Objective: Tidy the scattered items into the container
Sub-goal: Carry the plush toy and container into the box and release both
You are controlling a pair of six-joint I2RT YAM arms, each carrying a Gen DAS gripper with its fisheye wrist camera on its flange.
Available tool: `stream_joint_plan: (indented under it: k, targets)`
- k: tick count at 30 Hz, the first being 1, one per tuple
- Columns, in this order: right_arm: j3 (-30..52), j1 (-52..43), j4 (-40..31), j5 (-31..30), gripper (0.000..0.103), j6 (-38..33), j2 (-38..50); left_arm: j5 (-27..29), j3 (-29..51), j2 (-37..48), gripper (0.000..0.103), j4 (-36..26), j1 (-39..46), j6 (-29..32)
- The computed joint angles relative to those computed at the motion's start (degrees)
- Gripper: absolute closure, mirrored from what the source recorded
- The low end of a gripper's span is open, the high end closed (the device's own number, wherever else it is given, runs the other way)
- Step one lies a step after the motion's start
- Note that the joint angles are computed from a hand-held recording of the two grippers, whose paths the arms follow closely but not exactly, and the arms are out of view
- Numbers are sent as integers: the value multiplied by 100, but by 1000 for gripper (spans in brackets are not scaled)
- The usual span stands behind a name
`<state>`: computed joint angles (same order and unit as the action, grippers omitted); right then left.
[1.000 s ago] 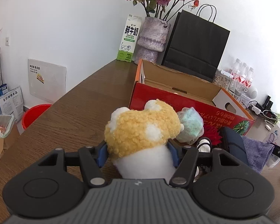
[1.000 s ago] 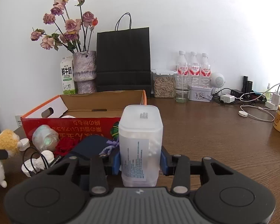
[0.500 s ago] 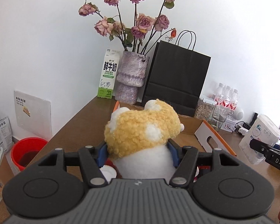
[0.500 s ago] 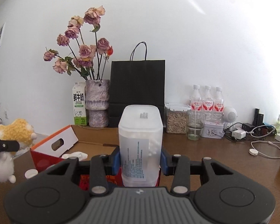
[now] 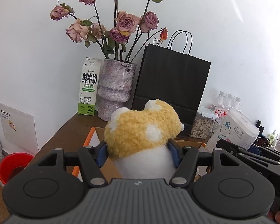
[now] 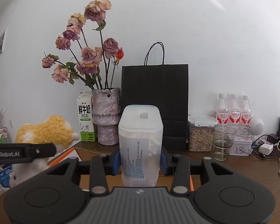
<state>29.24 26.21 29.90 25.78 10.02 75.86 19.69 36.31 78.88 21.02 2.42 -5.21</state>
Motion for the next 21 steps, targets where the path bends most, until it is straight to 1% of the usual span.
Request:
stream_joint_plan:
  k: [4,6,9,13,21]
  targets:
    - [446,-375,80,-452,63,84,776,-276,551,851,39,97,-209,12]
    - [654,-543,-129,-645,63,118,1117,-454,862,1286,39,-152,-287,195]
    - [864,-767,-331,-936,63,272,1522,-557,1135,1728,39,-357,-310,242]
    - [877,-779,-270,-892,63,257,1751,-691,1103,1862,39,-266,-324,313]
    - [736,-686,-189,-741,63,210,1690,-865,827,1718,39,-58,-453,478]
